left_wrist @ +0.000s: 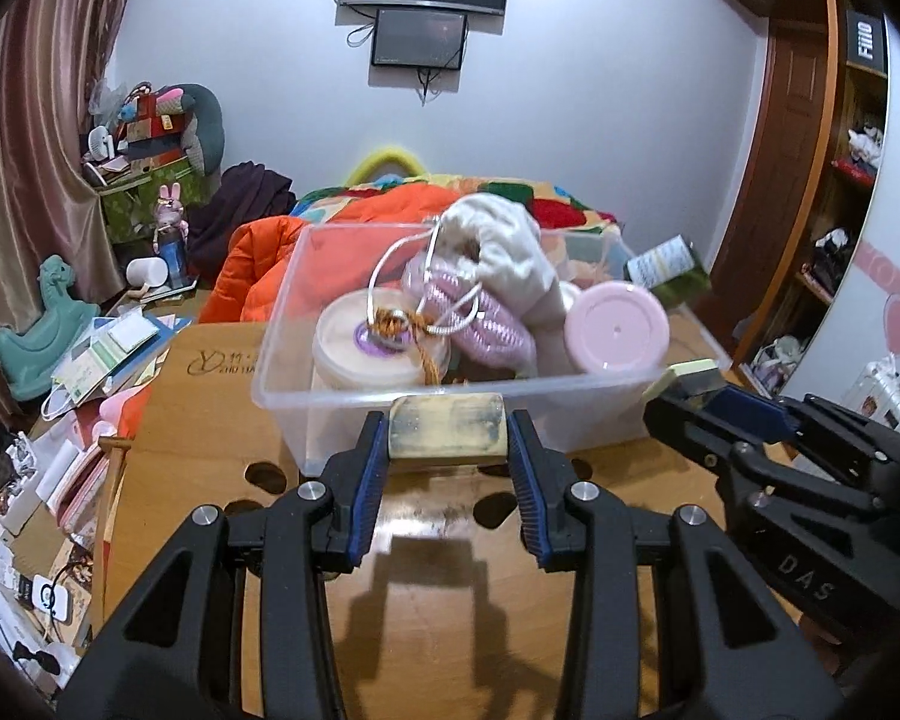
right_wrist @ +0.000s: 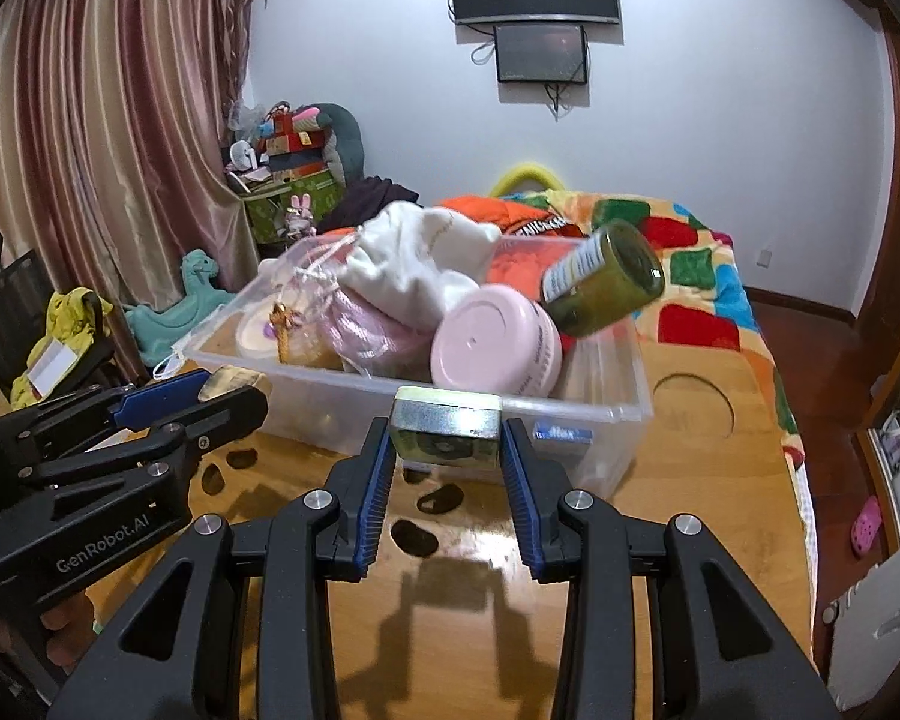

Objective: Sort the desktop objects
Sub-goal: 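Carry the wooden block and tin over the clear box and release them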

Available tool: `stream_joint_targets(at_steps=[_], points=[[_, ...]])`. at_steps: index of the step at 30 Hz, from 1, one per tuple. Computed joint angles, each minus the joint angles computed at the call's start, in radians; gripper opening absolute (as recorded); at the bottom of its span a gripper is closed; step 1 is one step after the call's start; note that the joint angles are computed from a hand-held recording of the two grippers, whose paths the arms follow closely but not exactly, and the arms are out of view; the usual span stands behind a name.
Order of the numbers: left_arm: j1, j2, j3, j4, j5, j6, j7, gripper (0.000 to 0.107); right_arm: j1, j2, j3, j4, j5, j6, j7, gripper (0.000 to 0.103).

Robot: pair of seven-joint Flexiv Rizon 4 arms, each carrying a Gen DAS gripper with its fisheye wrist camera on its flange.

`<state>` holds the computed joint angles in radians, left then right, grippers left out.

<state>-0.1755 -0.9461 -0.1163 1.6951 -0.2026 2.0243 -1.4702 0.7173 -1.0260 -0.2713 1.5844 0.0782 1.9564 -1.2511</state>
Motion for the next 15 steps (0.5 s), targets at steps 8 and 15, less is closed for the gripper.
stream_joint_targets(at_steps=[8, 15], points=[[0.037, -0.012, -0.036, -0.038, 0.040, -0.002, -0.007, 0.039, 0.000, -0.009, -0.011, -0.049, -0.023, -0.020, -0.011, 0.032], [0.026, -0.027, -0.023, -0.079, 0.021, -0.028, -0.002, 0.039, -0.005, -0.033, -0.018, -0.095, -0.047, -0.045, -0.006, 0.032]])
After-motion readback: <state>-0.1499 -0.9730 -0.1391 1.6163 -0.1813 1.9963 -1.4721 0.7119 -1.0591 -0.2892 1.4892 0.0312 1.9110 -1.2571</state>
